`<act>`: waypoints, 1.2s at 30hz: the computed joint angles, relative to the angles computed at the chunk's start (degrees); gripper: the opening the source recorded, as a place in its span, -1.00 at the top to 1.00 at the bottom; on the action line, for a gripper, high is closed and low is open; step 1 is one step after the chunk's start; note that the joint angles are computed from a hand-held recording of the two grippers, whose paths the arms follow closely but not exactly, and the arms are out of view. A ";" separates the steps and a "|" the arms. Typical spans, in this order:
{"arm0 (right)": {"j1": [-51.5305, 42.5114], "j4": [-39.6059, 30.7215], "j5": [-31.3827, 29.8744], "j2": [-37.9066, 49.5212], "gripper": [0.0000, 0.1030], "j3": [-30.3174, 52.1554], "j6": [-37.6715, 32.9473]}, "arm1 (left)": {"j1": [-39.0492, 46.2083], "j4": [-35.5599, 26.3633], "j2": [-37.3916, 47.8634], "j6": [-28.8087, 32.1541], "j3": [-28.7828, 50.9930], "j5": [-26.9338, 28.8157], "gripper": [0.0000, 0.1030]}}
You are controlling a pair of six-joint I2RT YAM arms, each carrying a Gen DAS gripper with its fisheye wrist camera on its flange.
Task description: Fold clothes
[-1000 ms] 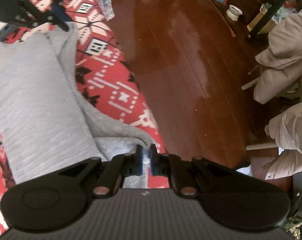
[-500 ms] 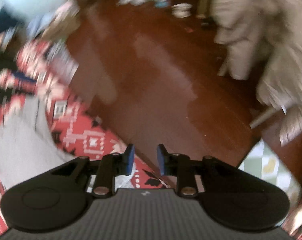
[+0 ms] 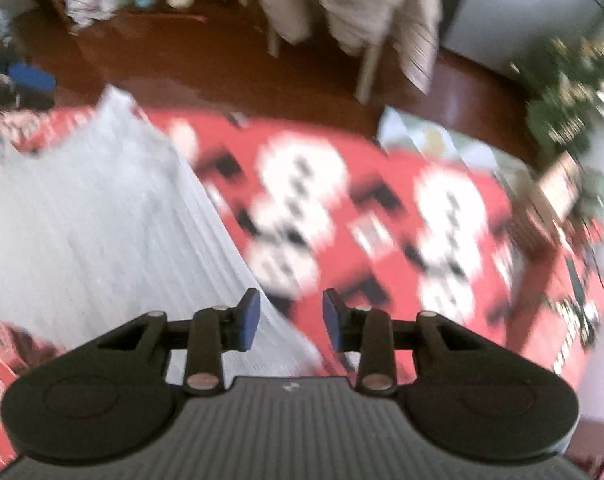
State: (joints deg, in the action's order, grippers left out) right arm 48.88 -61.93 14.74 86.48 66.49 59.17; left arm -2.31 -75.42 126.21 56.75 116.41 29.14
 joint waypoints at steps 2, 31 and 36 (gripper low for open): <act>2.91 -0.37 0.78 -2.89 0.26 -4.15 6.38 | -2.08 1.43 0.34 -1.81 -0.67 -0.92 0.12; -4.42 15.95 6.20 -4.29 0.61 -3.67 -9.54 | -1.96 -5.65 12.57 -15.76 12.96 0.59 0.73; -9.71 27.30 -3.70 8.50 0.61 1.62 -20.53 | -1.42 -7.23 13.14 -13.80 13.91 2.47 0.87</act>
